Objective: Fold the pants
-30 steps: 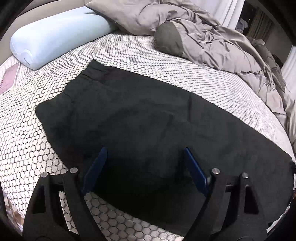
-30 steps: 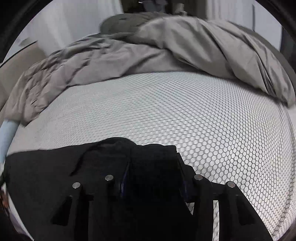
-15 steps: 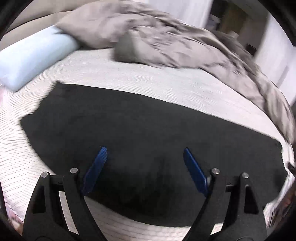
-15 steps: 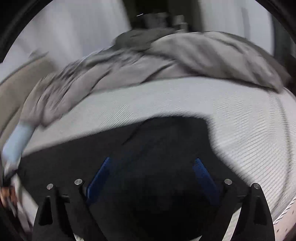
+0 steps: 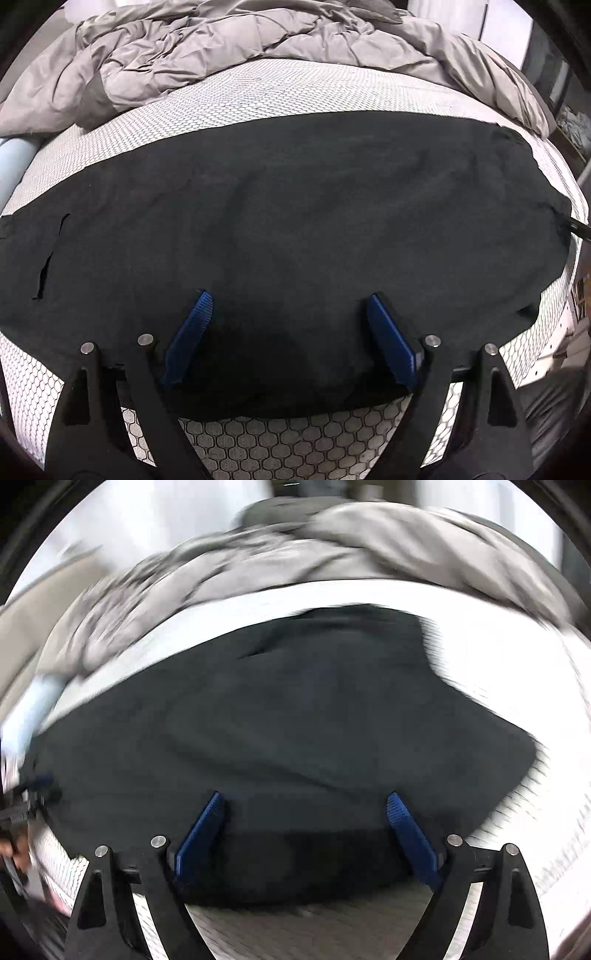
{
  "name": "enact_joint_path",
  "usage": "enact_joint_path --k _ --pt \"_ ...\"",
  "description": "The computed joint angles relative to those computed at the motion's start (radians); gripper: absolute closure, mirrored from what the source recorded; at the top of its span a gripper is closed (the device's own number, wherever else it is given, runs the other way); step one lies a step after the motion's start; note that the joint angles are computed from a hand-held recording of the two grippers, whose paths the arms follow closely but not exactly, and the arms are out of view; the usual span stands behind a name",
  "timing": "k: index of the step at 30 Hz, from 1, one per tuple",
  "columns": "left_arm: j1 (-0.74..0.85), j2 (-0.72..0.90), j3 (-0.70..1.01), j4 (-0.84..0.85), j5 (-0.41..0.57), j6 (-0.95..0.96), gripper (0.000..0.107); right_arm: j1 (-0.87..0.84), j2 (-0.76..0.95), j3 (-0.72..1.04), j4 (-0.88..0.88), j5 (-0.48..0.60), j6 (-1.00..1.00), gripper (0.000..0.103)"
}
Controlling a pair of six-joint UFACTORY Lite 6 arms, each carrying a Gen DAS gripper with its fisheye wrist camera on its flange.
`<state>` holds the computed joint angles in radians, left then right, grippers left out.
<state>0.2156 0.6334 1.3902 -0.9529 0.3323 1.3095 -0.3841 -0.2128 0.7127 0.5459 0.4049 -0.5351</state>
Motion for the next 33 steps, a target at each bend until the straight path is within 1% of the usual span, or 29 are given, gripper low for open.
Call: enact_joint_path --k 1,2,4,5,6,8,9,10,11,12,13,14,15,16,17,18,19,20,21,22,24,25,26,27,28,29,31,32,33 --pt "-0.007 0.002 0.011 -0.020 -0.003 -0.002 0.023 -0.077 -0.037 -0.016 0.061 0.030 -0.071 0.012" --pt "-0.005 -0.017 0.004 -0.081 0.023 0.039 0.023 -0.163 -0.072 -0.025 0.158 0.093 -0.176 0.012" --pt "-0.005 -0.061 -0.041 -0.278 0.097 0.206 0.023 -0.372 -0.141 -0.064 0.363 0.259 -0.385 0.012" --pt "-0.013 -0.079 -0.064 -0.332 0.142 0.250 0.023 -0.477 -0.130 -0.070 0.436 0.352 -0.448 0.012" --pt "-0.027 -0.072 -0.055 -0.344 0.173 0.253 0.023 -0.568 -0.100 -0.061 0.466 0.452 -0.477 0.012" --pt "-0.064 -0.073 -0.068 -0.351 0.239 0.250 0.023 -0.668 -0.008 -0.036 0.518 0.593 -0.515 0.012" --pt "-0.084 -0.071 -0.076 -0.346 0.257 0.250 0.023 -0.715 0.050 -0.037 0.560 0.649 -0.539 0.012" --pt "-0.114 -0.069 -0.084 -0.329 0.256 0.242 0.022 -0.720 0.093 -0.034 0.594 0.665 -0.543 0.012" --pt "-0.158 -0.057 -0.088 -0.305 0.219 0.241 0.022 -0.717 0.131 -0.030 0.619 0.665 -0.534 0.012" --pt "-0.206 -0.060 -0.117 -0.314 0.142 0.282 0.020 -0.722 0.159 -0.034 0.642 0.671 -0.544 0.012" --pt "-0.253 -0.077 -0.163 -0.363 0.055 0.363 0.017 -0.724 0.181 -0.034 0.672 0.667 -0.564 0.012" --pt "-0.295 -0.103 -0.213 -0.420 -0.022 0.468 0.016 -0.713 0.193 -0.028 0.709 0.653 -0.570 0.012" --pt "-0.312 -0.118 -0.238 -0.502 -0.058 0.562 0.015 -0.695 0.198 -0.018 0.752 0.633 -0.580 0.012" --pt "-0.307 -0.130 -0.254 -0.556 -0.052 0.614 0.015 -0.653 0.189 -0.016 0.784 0.586 -0.574 0.012" --pt "-0.293 -0.134 -0.262 -0.569 -0.025 0.624 0.015 -0.623 0.180 -0.017 0.804 0.537 -0.582 0.013" --pt "-0.269 -0.136 -0.261 -0.541 0.016 0.592 0.015 -0.591 0.201 0.018 0.818 0.496 -0.587 0.016" --pt "-0.244 -0.142 -0.255 -0.479 0.051 0.523 0.015 -0.558 0.191 0.017 0.836 0.442 -0.606 0.027" --pt "-0.212 -0.157 -0.262 -0.451 0.078 0.489 0.015 -0.551 0.147 -0.015 0.832 0.408 -0.620 0.033" --pt "-0.185 -0.162 -0.260 -0.446 0.086 0.476 0.015 -0.535 0.144 -0.017 0.840 0.378 -0.619 0.042" --pt "-0.163 -0.164 -0.251 -0.429 0.095 0.454 0.015 -0.523 0.147 -0.017 0.845 0.358 -0.613 0.056" --pt "-0.088 -0.142 -0.197 -0.385 0.138 0.401 0.015 -0.496 0.157 -0.007 0.872 0.313 -0.600 0.075" --pt "-0.043 -0.131 -0.174 -0.380 0.164 0.390 0.015 -0.479 0.154 -0.006 0.892 0.299 -0.601 0.081" --pt "-0.007 -0.101 -0.123 -0.349 0.188 0.350 0.015 -0.451 0.151 0.003 0.916 0.274 -0.597 0.083" --pt "0.039 -0.081 -0.087 -0.323 0.214 0.311 0.015 -0.407 0.119 0.007 0.898 0.220 -0.552 0.085" --pt "0.085 -0.053 -0.042 -0.299 0.240 0.270 0.015 -0.321 0.129 0.052 0.890 0.139 -0.526 0.087" --pt "0.113 -0.017 0.013 -0.274 0.262 0.218 0.015 -0.270 0.097 0.062 0.840 0.086 -0.464 0.088" --pt "0.188 0.038 0.098 -0.234 0.306 0.150 0.015 -0.085 0.059 0.131 0.657 -0.058 -0.256 0.088" --pt "0.227 0.085 0.165 -0.209 0.325 0.109 0.015 -0.009 0.029 0.147 0.558 -0.095 -0.151 0.088" --pt "0.258 0.110 0.205 -0.188 0.339 0.081 0.015 0.095 0.034 0.188 0.463 -0.144 -0.046 0.088"
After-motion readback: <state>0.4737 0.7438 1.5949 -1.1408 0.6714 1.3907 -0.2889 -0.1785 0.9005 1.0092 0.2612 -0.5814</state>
